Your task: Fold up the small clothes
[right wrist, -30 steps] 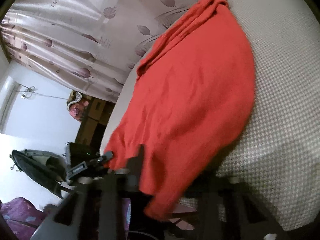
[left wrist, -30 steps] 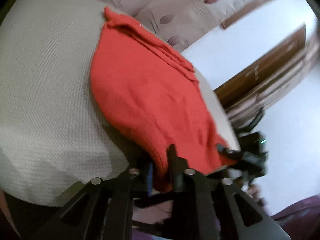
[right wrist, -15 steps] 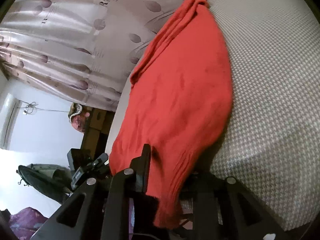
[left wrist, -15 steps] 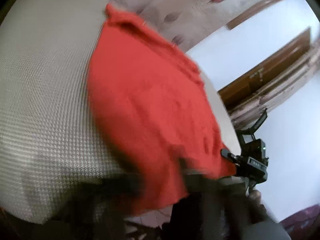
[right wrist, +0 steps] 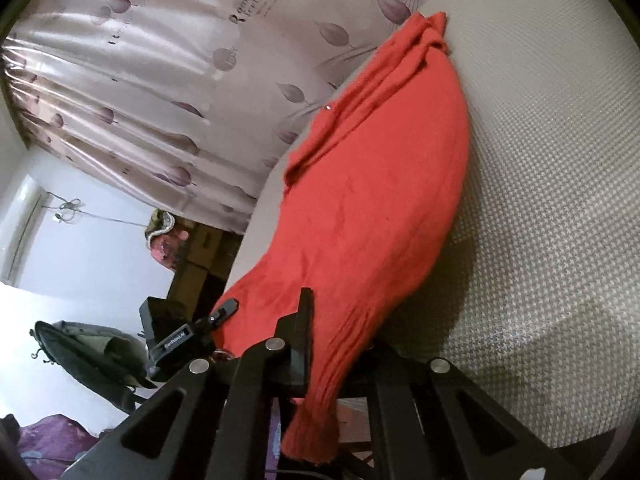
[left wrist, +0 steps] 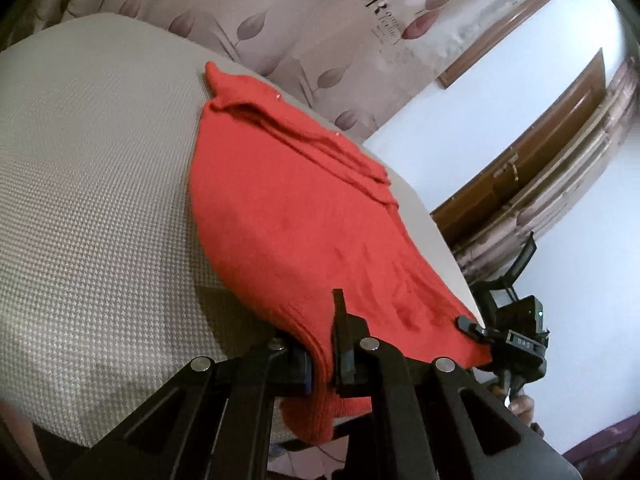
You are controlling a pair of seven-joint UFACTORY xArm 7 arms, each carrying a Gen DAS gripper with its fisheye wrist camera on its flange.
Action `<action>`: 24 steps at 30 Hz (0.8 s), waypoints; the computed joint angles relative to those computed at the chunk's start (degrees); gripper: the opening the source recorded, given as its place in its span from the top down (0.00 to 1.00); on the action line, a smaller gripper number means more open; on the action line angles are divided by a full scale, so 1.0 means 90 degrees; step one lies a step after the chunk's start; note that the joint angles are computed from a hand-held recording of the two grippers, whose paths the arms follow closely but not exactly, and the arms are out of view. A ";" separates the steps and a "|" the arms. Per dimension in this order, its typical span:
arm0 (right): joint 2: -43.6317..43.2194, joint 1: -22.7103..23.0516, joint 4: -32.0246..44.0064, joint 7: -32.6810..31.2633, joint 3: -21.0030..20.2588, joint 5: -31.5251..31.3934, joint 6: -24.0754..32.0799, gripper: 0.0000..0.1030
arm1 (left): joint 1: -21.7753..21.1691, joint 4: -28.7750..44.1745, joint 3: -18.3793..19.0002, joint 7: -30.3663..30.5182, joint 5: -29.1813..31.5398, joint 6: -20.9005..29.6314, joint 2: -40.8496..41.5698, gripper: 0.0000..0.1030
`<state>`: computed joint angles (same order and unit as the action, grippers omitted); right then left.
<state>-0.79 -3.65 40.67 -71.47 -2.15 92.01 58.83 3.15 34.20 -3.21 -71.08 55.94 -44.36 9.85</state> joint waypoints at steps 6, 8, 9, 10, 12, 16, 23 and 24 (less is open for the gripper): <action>-0.0218 -0.0013 -0.0254 -0.0054 -0.0046 0.0027 0.0137 0.95 | -0.0020 -0.0343 0.0044 0.0400 -0.0188 -0.0158 -0.0112 0.94; -0.0325 -0.0031 -0.0370 -0.0047 -0.0085 0.0015 0.0185 0.95 | 0.0000 -0.0424 0.0060 0.0383 -0.0172 -0.0217 -0.0144 0.94; -0.0349 -0.0046 -0.0403 -0.0056 -0.0114 0.0005 0.0243 0.95 | -0.0010 -0.0478 0.0066 0.0433 -0.0219 -0.0216 -0.0179 0.94; -0.0427 -0.0047 -0.0476 -0.0072 -0.0121 0.0008 0.0244 0.95 | -0.0023 -0.0541 0.0071 0.0481 -0.0264 -0.0196 -0.0233 0.94; -0.0517 -0.0050 -0.0555 -0.0078 -0.0150 -0.0038 0.0276 0.95 | -0.0009 -0.0563 0.0091 0.0450 -0.0206 -0.0243 -0.0240 0.94; -0.0565 -0.0050 -0.0570 -0.0030 -0.0191 -0.0058 0.0306 0.95 | 0.0002 -0.0596 0.0118 0.0397 -0.0095 -0.0319 -0.0310 0.94; -0.1147 -0.0057 -0.0877 0.0161 -0.0297 -0.0381 0.0439 0.95 | -0.0090 -0.1000 0.0274 0.0304 0.0459 -0.0164 -0.1036 0.94; -0.1270 -0.0059 -0.0964 0.0214 -0.0336 -0.0449 0.0482 0.95 | -0.0100 -0.1088 0.0319 0.0243 0.0611 -0.0155 -0.1176 0.94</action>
<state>-12.22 -4.18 32.00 -69.55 -5.17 87.97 63.17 2.25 24.40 -0.33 -68.89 61.44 -45.75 -0.73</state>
